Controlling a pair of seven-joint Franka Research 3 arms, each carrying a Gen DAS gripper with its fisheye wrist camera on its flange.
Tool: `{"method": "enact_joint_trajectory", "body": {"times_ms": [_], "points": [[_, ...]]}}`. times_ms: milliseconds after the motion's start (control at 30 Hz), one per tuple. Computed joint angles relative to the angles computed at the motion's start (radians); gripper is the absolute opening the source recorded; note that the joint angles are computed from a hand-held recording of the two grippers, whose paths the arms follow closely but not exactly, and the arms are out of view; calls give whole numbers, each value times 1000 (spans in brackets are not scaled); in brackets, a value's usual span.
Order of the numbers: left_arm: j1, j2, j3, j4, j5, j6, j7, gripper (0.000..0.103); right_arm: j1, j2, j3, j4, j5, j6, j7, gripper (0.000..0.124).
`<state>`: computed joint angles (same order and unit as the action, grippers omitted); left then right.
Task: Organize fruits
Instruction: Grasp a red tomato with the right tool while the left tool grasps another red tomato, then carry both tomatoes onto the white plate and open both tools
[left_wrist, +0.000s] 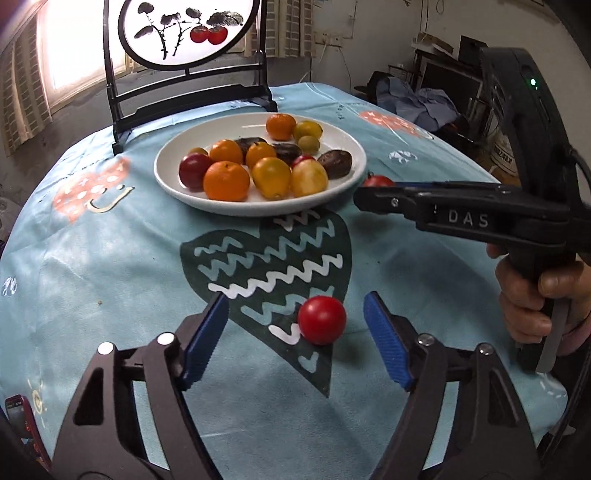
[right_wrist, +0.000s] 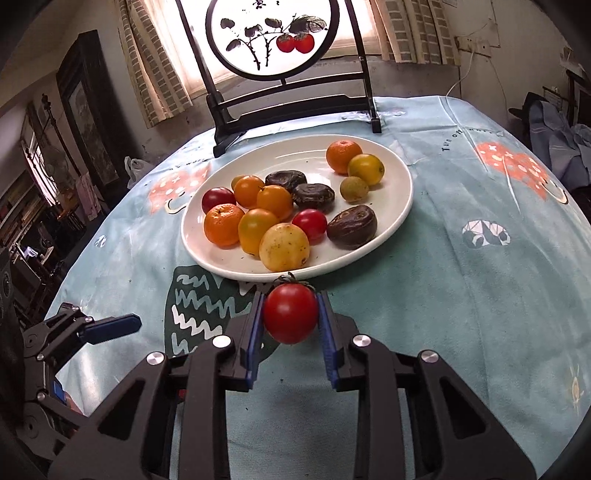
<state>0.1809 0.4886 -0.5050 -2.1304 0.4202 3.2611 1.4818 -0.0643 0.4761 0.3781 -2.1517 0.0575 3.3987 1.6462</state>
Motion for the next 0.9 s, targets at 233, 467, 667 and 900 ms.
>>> {"method": "enact_joint_trajectory", "body": {"times_ms": [233,467,667,900], "points": [[39,42,-56,29,-25,-56,44,54,85,-10,-80,2,48,-10,-17,28],[26,52,-62,42,-78,-104,110,39,112,-13,-102,3,82,-15,-35,28],[42,60,-84,40,-122,-97,154,32,108,-14,-98,3,94,-14,-48,28],[9,48,-52,30,-131,-67,151,30,99,-15,-84,-7,83,12,-51,28]]}}
